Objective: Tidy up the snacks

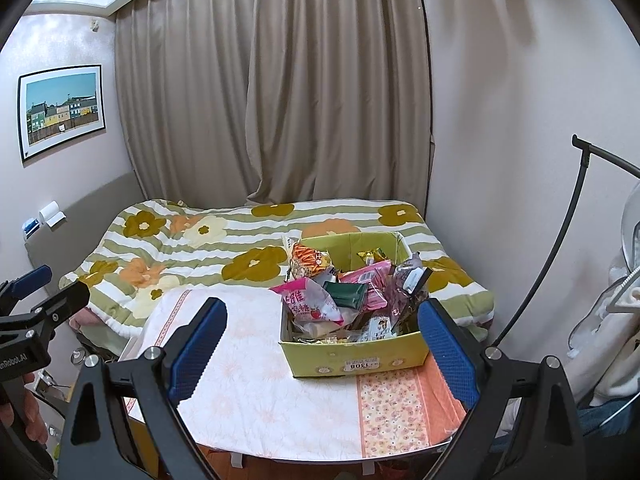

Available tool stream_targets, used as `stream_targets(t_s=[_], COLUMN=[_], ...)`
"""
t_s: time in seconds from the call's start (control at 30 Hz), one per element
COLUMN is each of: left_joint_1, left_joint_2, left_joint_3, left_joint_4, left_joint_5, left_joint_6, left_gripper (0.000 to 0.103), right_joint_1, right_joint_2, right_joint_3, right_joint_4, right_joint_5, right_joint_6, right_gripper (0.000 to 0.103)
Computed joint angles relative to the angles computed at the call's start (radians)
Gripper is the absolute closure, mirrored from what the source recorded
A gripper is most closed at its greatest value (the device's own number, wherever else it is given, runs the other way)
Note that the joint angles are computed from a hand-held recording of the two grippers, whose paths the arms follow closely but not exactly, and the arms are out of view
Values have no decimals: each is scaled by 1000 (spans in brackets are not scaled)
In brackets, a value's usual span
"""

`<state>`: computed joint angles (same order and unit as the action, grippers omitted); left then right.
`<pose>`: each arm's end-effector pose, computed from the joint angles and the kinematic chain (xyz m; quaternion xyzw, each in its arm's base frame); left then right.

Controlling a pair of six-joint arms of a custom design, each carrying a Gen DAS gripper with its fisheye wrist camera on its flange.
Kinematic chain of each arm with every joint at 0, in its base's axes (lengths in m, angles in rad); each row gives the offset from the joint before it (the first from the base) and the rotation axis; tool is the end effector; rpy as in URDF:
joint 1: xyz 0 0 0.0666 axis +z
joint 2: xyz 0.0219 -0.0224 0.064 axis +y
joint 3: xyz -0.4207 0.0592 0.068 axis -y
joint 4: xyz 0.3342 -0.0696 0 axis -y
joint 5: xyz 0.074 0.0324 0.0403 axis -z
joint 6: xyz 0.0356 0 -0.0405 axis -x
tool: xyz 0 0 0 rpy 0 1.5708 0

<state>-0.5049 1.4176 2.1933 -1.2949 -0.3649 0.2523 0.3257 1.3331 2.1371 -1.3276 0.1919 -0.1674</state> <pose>0.3180 -0.1617 0.7374 0.0168 0.8553 -0.0366 0.5166 0.3008 0.0940 0.7415 -0.0204 0.8631 0.0410 0.5029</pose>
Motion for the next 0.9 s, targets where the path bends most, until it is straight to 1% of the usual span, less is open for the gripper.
stream_targets(t_s=[0.17,0.9], left_joint_1=[11,16], left_joint_2=[-3,-11], left_joint_3=[-13,-27], left_joint_4=[5,5], left_joint_5=[24,22], left_joint_6=[7,15], left_gripper=[1,1], right_joint_1=[-1,-2], right_joint_2=[2,4], right_joint_3=[2,1], right_joint_4=[1,2], right_joint_5=[5,6], right_joint_6=[0,0], right_gripper=[8,8])
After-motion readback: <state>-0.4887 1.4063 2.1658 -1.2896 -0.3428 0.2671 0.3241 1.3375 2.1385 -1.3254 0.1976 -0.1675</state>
